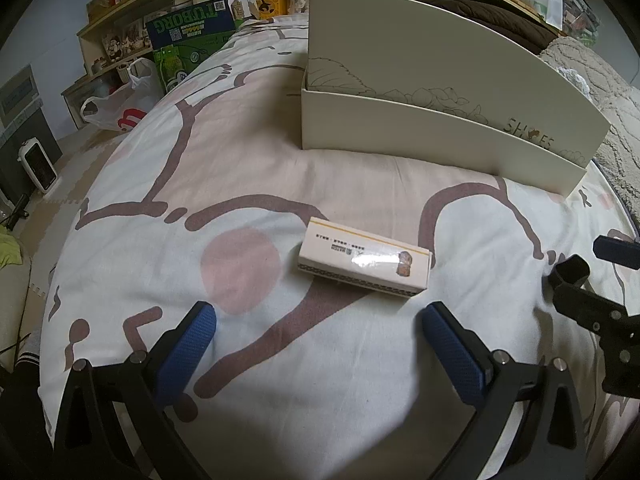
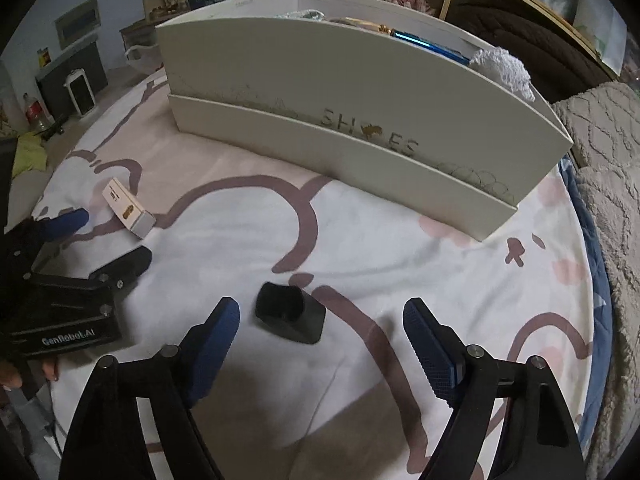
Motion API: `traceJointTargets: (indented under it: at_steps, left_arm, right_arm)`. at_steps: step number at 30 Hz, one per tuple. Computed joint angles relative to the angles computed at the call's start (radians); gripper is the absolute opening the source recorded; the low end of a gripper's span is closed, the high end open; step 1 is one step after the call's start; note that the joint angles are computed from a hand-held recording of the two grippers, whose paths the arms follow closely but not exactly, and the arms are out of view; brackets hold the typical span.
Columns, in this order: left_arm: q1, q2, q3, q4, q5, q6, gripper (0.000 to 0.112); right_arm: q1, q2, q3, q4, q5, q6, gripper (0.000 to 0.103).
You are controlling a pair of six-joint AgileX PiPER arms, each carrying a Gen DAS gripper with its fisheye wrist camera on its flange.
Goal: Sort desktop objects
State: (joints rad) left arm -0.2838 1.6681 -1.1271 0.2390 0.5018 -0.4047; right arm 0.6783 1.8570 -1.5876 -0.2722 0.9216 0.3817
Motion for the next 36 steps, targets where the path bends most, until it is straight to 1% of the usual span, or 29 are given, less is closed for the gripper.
traceJointTargets:
  at_steps: [2,3,8,12,15,17,19,20,21,22,23,25,27,31,35,36]
  left_arm:
    - [-0.001,0.001,-0.001,0.002,0.001,-0.003,0.103]
    - [-0.001,0.001,-0.001,0.002,0.001,-0.003,0.103]
    - [-0.002,0.000,-0.001,0.008,0.002,-0.007,0.103]
    - [-0.002,0.001,-0.002,0.008,0.002,-0.007,0.103]
    - [-0.001,0.001,-0.001,0.007,0.001,-0.006,0.103]
    - [0.000,0.002,-0.001,0.003,-0.001,-0.004,0.103]
    - [0.000,0.000,0.001,0.002,-0.004,-0.005,0.103]
    - [0.002,-0.002,0.005,-0.002,-0.010,-0.005,0.103]
    - [0.004,-0.005,0.009,-0.007,-0.017,-0.003,0.103]
    - [0.005,-0.006,0.011,-0.010,-0.021,-0.003,0.103]
    - [0.005,-0.007,0.012,-0.010,-0.024,-0.003,0.103]
    - [0.006,-0.006,0.011,-0.014,-0.025,-0.001,0.103]
    - [0.005,-0.008,0.011,-0.016,-0.024,-0.001,0.103]
    - [0.001,-0.009,0.011,-0.008,-0.020,-0.010,0.103]
    - [-0.001,-0.012,0.012,0.000,-0.016,-0.017,0.103]
    - [-0.001,-0.013,0.013,0.000,-0.016,-0.016,0.103]
  right_arm:
    - [-0.060,0.004,0.000,0.050,-0.020,-0.082,0.081]
    - [-0.066,-0.017,0.030,0.055,-0.030,-0.093,0.081]
    - [-0.046,-0.045,0.048,-0.011,0.000,-0.027,0.081]
    - [-0.069,0.011,0.002,-0.036,0.016,0.001,0.081]
    - [-0.090,0.016,0.001,-0.030,-0.033,0.003,0.081]
    - [-0.092,-0.001,0.017,-0.045,-0.060,0.022,0.081]
    - [-0.096,-0.021,0.038,-0.027,-0.083,0.011,0.081]
    - [-0.099,-0.027,0.044,-0.009,-0.089,-0.007,0.077]
    - [-0.100,-0.034,0.051,0.011,-0.092,-0.032,0.066]
    - [-0.096,-0.039,0.056,0.028,-0.092,-0.057,0.061]
    - [-0.093,-0.042,0.061,0.039,-0.092,-0.073,0.059]
    - [-0.081,-0.043,0.066,0.054,-0.088,-0.105,0.058]
    - [-0.060,-0.040,0.067,0.034,-0.076,-0.108,0.055]
    - [-0.031,-0.072,0.100,0.022,-0.067,-0.099,0.055]
    - [-0.037,-0.064,0.091,0.027,-0.052,-0.092,0.055]
    - [-0.041,-0.050,0.080,0.029,-0.044,-0.090,0.050]
